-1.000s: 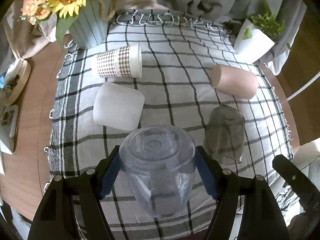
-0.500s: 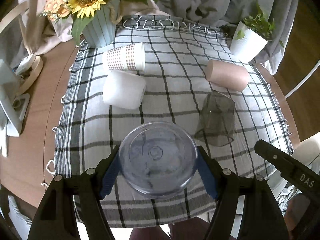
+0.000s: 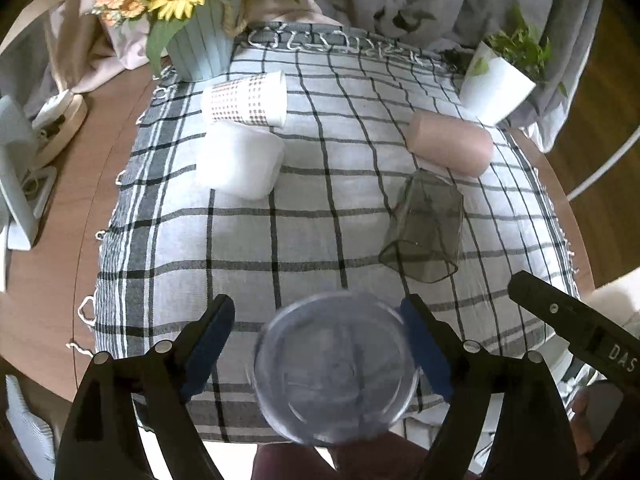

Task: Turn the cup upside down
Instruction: 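Rotate the held measuring cup rim-down with the left tool and lower it, then set the measuring cup rim-down on the cloth and open the left tool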

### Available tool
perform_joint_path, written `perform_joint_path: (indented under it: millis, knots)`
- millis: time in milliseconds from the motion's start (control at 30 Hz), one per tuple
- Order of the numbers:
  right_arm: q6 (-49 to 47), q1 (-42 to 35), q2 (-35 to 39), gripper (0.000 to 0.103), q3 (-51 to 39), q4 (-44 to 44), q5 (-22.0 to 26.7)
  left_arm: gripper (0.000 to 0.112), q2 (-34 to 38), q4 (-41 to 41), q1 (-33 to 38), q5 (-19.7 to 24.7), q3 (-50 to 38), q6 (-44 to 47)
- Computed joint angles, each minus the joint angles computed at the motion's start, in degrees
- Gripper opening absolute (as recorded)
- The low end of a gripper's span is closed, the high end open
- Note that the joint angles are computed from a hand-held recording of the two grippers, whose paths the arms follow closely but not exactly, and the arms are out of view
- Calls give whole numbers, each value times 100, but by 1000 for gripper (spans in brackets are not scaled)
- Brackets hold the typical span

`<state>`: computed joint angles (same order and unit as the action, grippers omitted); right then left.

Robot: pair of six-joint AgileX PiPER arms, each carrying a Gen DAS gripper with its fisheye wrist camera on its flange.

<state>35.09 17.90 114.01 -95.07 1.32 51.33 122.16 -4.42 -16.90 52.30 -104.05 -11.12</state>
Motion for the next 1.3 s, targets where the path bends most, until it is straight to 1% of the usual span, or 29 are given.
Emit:
perform_joint_path:
  millis: [133,267,300,467,533,633,767,867,967,1033,1100,1200,1300]
  knots:
    - [-211,-81,-95,93,73,37,-57,90,-189,203,-119,-244,257,-386]
    - [-576,-172,-186,93,86,127,-20,91,-533,653,-290,-490,655,-1013]
    - [-640,-179,-209,93,80,131,0,93,-642,757,-327,-548,767,-1167]
    - [-757,-81,-572,93,280,-131,-99,100,-1223,1578,-577,-755,1379,-2052]
    - [-587,38,-829,93,498,-418,-244,101,-1527,1955,-683,-851,1699,-2403]
    - [-192,261,-1256,93,842,-914,-405,102,-1940,2455,-842,-877,2120,-2893]
    - [251,539,-1824,93,1295,-1383,-545,102,-2604,2868,-1024,-959,2703,-3322]
    - [982,925,-2469,93,1830,-2022,-636,102,-3096,3235,-1247,-870,3041,-3609]
    - [1861,1419,-2979,93,2140,-2792,-369,102,-3594,3661,-1514,-741,3367,-3934]
    - [2247,1709,-3261,93,2296,-3106,-206,103,-3858,3922,-1701,-642,3547,-4196]
    - [2682,2067,-3480,93,2394,-3505,65,103,-4131,4050,-1878,-528,3722,-4287]
    - [3195,2555,-3752,93,2519,-3944,468,103,-4455,4098,-2142,-341,3914,-4347]
    - [3480,3002,-4007,94,2652,-4218,775,103,-4756,4301,-2461,-121,4112,-4631]
